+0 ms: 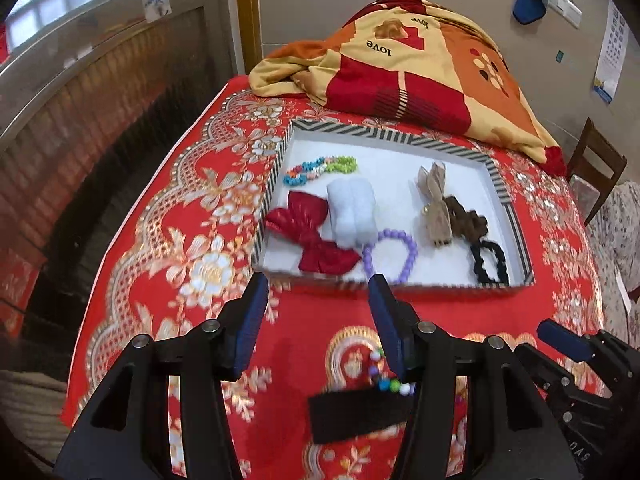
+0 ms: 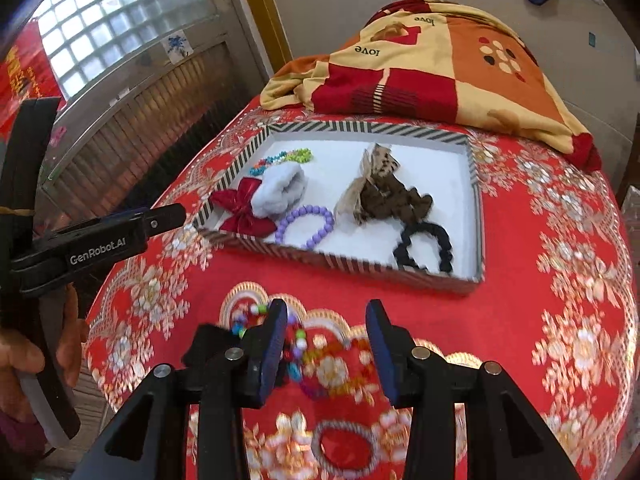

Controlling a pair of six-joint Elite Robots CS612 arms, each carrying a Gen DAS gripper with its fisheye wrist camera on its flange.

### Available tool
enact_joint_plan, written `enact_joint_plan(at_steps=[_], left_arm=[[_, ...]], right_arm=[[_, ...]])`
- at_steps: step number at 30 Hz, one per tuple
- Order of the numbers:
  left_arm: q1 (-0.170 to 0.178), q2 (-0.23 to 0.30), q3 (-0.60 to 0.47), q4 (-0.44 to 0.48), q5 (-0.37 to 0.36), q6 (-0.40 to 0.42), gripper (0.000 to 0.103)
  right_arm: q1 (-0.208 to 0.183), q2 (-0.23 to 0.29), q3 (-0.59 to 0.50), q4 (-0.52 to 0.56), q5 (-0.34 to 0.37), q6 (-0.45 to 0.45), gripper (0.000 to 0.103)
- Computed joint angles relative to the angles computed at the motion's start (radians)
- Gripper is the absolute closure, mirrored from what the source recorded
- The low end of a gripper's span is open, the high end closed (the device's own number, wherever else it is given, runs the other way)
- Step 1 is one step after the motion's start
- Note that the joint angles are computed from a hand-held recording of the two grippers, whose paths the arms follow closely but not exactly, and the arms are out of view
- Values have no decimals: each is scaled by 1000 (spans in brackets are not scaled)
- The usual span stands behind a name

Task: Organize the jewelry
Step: 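Withdraw both tools from the tray toward the remaining bracelets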

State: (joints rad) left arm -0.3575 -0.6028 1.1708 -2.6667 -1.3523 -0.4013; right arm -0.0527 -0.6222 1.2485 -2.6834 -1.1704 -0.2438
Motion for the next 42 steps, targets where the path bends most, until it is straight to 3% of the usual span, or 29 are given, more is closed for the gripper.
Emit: enact_joint_plan(at_steps=[17, 42], left_arm=[[-48, -82, 170, -74, 42, -47, 51], [-75, -99, 212, -81, 67, -71, 51]], right_arm=[[-28, -72, 147, -93, 2, 4, 63], [-49, -84, 178, -83, 12, -14, 55]])
